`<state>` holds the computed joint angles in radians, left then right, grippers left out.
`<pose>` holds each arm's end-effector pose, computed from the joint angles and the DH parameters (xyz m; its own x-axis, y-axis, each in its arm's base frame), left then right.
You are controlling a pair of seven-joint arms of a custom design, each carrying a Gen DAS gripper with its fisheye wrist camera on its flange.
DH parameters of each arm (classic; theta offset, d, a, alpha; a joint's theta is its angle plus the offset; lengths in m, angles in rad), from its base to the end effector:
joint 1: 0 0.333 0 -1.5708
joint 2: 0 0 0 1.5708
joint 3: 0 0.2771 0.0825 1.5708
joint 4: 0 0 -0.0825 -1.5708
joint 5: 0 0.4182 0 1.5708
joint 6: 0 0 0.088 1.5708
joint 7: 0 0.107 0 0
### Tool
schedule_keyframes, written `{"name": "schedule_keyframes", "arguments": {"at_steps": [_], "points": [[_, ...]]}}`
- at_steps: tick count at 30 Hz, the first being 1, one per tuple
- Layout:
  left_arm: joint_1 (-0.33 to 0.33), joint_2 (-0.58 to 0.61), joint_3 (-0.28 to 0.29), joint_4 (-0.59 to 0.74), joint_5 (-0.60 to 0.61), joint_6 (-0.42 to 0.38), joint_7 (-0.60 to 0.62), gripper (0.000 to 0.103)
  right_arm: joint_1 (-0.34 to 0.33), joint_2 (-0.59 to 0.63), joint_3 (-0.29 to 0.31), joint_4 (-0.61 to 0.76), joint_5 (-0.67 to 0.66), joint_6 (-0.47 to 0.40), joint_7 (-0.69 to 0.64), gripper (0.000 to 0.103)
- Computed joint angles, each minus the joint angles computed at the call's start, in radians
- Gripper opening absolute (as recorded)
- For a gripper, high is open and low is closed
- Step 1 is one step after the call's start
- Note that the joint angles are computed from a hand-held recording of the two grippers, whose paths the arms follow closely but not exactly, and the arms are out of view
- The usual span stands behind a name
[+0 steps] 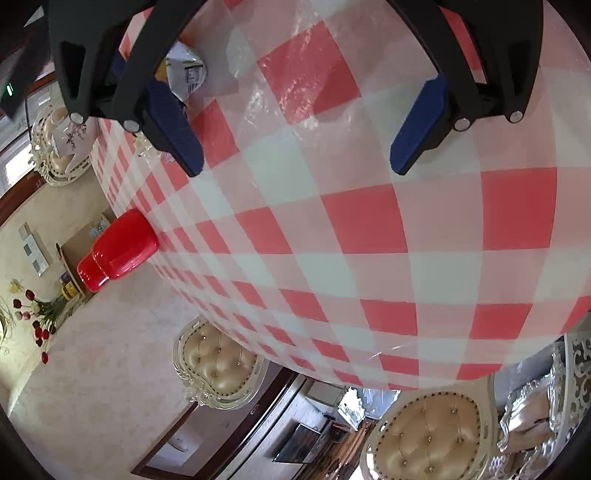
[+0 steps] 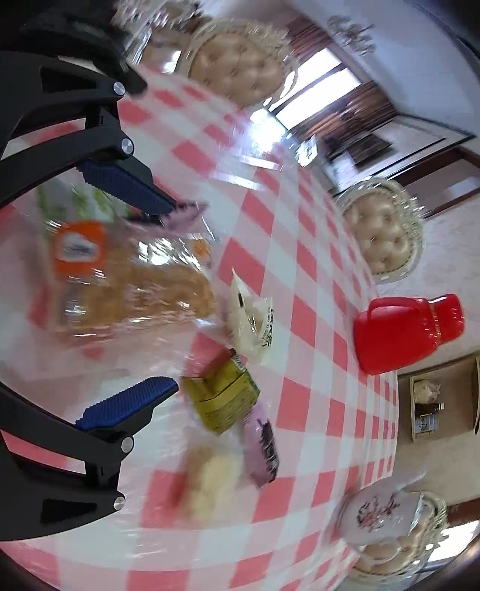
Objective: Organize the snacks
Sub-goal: 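Grasp the orange-labelled bread bag with the right gripper while the left grasps the green-white packet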
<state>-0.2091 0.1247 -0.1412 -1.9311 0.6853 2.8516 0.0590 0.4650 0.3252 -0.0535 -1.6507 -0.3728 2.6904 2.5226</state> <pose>0.6064 -0.2548 0.4544 0.3250 -0.8020 0.5011 -0.5650 -0.5896 -0.5772 0.6528 0.3023 0.4551 -0.1417 -0.9496 -0.2796 -0.7195 0.2928 -0.6297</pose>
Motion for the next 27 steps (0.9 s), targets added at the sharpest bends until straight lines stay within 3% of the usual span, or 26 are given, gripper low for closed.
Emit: {"name": "schedule_keyframes", "arguments": {"at_steps": [4,8,10,14,16,24,27], "points": [[-0.008,-0.001,0.001,0.008,0.038,0.000,0.009,0.101,-0.003,0.083,0.015,0.127,0.039,-0.181,-0.097,0.086],[-0.003,0.003,-0.010,0.005,0.002,0.000,0.049,0.101,0.035,0.011,-0.023,0.051,-0.088,-0.255,-0.031,0.082],[0.001,0.013,-0.020,0.010,-0.044,0.008,0.109,0.101,0.011,-0.037,-0.007,-0.022,-0.095,-0.219,-0.024,0.073],[0.008,0.052,-0.062,0.046,-0.178,0.035,0.384,0.101,-0.022,-0.102,0.029,-0.120,-0.105,-0.184,-0.070,0.060],[-0.001,0.059,-0.067,0.050,-0.206,0.055,0.466,0.101,-0.029,-0.145,0.041,-0.171,-0.124,-0.170,-0.058,0.051],[-0.009,0.082,-0.114,0.073,-0.409,0.026,0.788,0.101,-0.110,-0.442,0.117,-0.511,-0.270,-0.096,0.112,0.048],[-0.063,0.096,-0.083,0.104,-0.328,-0.011,0.809,0.101,-0.144,-0.553,0.143,-0.644,-0.252,-0.022,0.138,0.048]]}}
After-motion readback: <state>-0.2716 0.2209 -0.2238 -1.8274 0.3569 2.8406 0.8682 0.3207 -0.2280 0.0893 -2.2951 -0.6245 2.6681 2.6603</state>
